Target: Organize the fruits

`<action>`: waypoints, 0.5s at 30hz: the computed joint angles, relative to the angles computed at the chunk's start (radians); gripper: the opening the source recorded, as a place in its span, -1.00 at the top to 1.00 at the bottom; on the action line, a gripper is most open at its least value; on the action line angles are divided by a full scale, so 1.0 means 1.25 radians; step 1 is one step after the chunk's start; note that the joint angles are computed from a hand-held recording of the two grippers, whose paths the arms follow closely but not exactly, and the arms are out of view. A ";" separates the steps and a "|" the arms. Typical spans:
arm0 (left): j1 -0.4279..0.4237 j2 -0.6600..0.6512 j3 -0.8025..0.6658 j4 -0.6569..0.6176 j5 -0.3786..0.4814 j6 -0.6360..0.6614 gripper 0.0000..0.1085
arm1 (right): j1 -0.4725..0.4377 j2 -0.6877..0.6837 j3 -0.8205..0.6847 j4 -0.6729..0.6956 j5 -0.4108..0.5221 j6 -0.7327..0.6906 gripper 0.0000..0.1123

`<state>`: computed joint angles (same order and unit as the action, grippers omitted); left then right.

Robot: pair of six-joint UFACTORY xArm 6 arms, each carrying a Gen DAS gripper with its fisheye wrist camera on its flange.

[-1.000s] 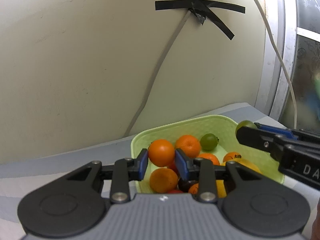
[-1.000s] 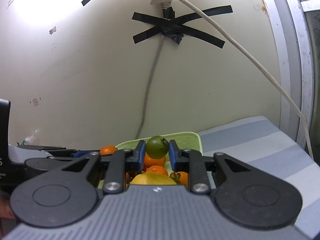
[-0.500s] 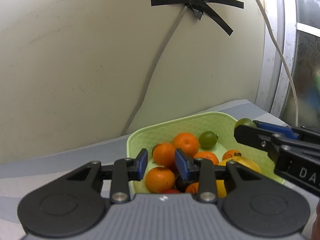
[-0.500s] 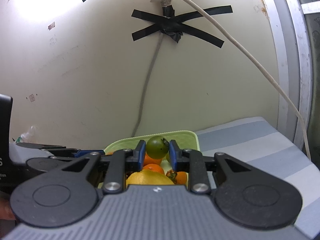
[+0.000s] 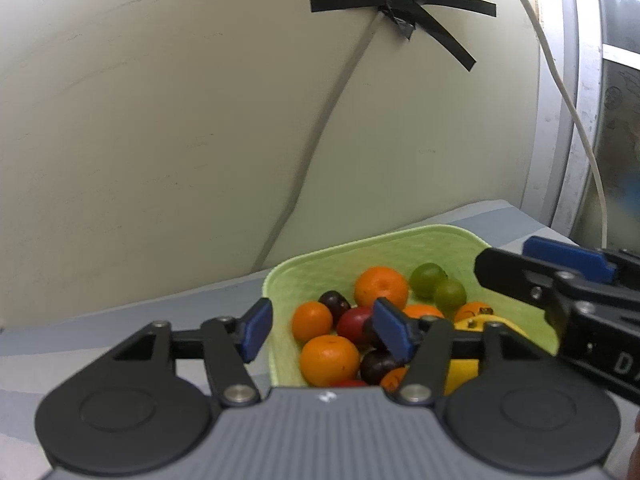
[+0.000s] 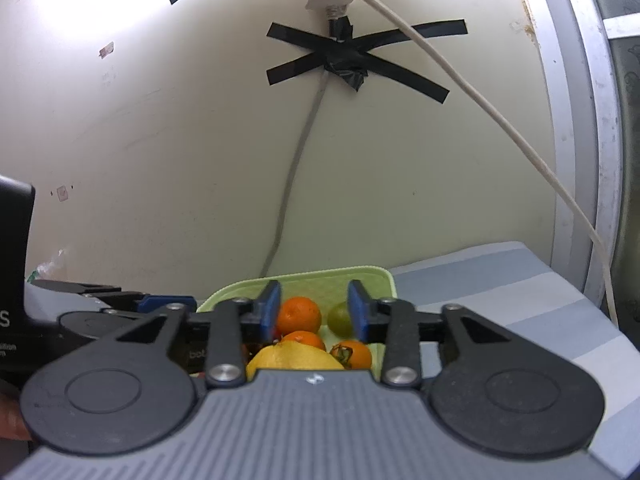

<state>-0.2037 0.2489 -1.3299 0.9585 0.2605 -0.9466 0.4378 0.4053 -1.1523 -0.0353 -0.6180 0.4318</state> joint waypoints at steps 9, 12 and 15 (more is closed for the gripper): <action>0.008 -0.094 0.085 0.120 0.019 -0.125 -0.20 | 0.023 -0.016 0.040 0.070 -0.062 -0.087 0.17; 0.008 -0.143 0.132 0.149 0.031 -0.155 -0.23 | 0.030 -0.025 0.053 0.089 -0.073 -0.077 0.17; 0.004 -0.194 0.187 0.161 0.040 -0.169 -0.25 | 0.028 -0.046 0.072 0.071 -0.064 -0.019 0.17</action>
